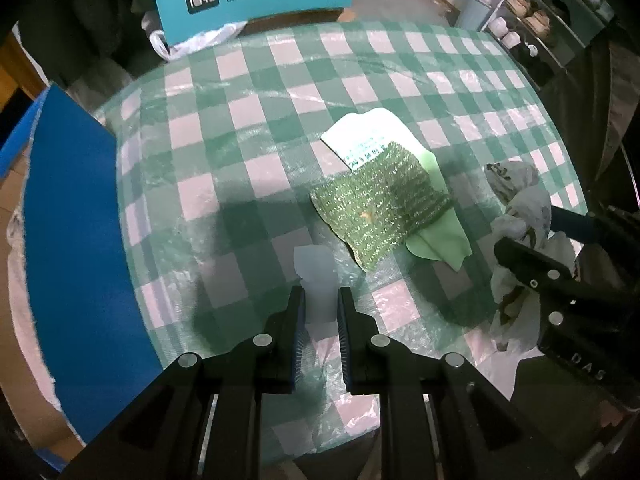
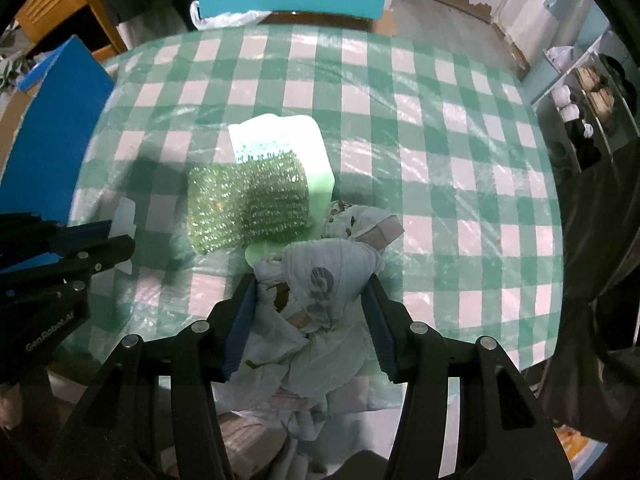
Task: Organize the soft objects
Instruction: 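Lift the white cloth with the right gripper and carry it to the box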
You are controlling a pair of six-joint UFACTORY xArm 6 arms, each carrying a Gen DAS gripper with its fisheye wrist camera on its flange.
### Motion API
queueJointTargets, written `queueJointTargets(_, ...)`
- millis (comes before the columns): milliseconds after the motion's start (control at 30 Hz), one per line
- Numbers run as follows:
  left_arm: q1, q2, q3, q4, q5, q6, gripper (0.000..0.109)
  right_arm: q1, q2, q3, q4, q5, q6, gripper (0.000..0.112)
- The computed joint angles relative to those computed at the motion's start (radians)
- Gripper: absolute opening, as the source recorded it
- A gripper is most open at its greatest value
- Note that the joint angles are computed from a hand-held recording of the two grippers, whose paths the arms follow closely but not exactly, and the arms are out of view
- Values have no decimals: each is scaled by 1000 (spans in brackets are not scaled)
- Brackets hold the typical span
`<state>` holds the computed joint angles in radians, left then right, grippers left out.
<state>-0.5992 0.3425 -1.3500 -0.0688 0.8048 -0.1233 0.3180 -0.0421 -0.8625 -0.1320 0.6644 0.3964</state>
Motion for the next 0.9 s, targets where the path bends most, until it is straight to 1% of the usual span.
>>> queueJointTargets(100, 4, -12, 6, 13, -7, -4, 15, 9, -28, 11, -20, 2, 8, 53)
queueJointTargets(200, 6, -24, 12, 29, -13, -12, 15, 6, -30, -19, -29, 16, -4, 53)
queueJointTargets(467, 19, -79, 42, 76, -33, -28, 15, 20, -33, -56, -78, 13, -18, 53)
queueJointTargets(900, 36, -156, 86, 168, -70, -64, 15, 51, -47, -96, -120, -1, -39, 53)
